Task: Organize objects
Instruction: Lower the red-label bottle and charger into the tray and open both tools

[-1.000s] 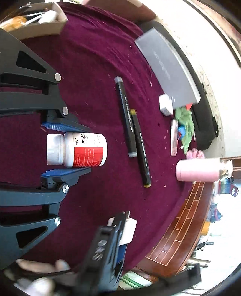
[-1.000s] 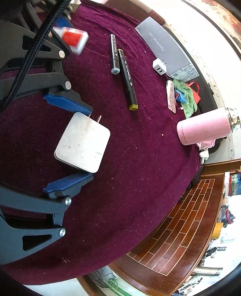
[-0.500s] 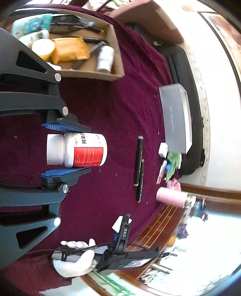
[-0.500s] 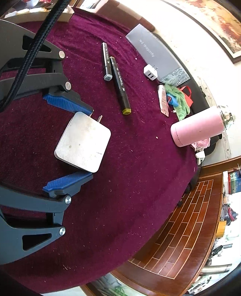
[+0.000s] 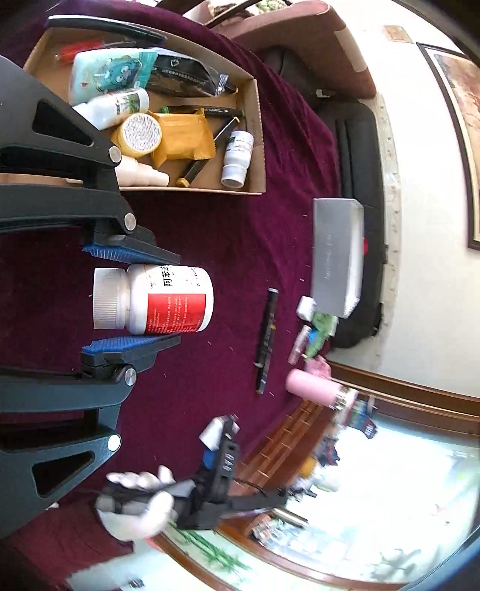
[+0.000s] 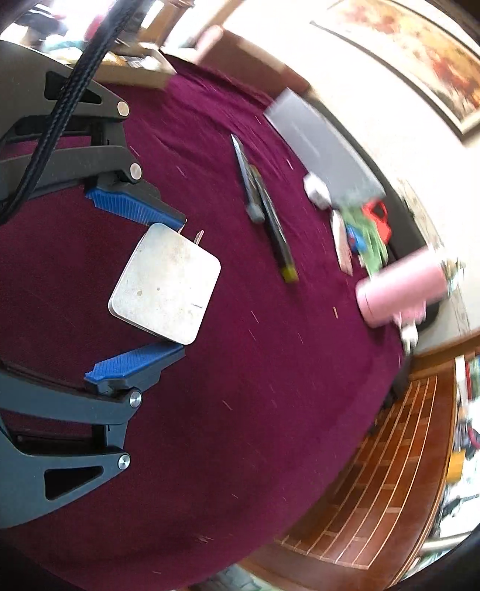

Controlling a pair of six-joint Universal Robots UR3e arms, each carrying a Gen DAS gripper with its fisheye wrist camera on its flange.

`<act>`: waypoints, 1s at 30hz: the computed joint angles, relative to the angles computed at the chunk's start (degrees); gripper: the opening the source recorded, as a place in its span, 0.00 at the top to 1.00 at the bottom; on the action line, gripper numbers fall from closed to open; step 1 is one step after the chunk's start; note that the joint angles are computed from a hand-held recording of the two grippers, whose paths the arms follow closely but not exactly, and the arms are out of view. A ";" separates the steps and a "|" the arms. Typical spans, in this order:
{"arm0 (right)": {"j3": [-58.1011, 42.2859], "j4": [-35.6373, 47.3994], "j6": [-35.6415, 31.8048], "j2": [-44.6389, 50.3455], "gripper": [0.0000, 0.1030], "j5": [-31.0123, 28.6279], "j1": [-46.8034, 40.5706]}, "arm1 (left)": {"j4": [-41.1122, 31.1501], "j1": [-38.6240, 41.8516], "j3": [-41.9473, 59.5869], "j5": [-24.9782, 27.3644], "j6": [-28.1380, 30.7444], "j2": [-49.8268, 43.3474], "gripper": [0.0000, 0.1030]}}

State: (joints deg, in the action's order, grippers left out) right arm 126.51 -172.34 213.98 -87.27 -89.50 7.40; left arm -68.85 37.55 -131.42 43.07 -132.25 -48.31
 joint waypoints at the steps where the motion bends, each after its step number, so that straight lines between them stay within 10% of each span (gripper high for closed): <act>1: -0.66 0.36 0.24 -0.07 0.40 0.19 1.45 | -5.88 3.12 0.77 -1.95 3.46 2.44 0.71; 11: -21.63 -1.56 4.62 15.28 0.40 -0.69 21.29 | -44.21 26.69 11.54 -8.51 31.01 8.21 0.71; 30: -44.78 7.35 5.00 31.39 0.39 0.68 31.33 | -17.17 31.47 3.70 -4.82 21.91 -4.54 0.71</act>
State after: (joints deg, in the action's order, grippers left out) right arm 81.73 -164.99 218.97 -55.87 -88.82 38.73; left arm -86.03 69.01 -127.72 38.25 -110.34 -52.85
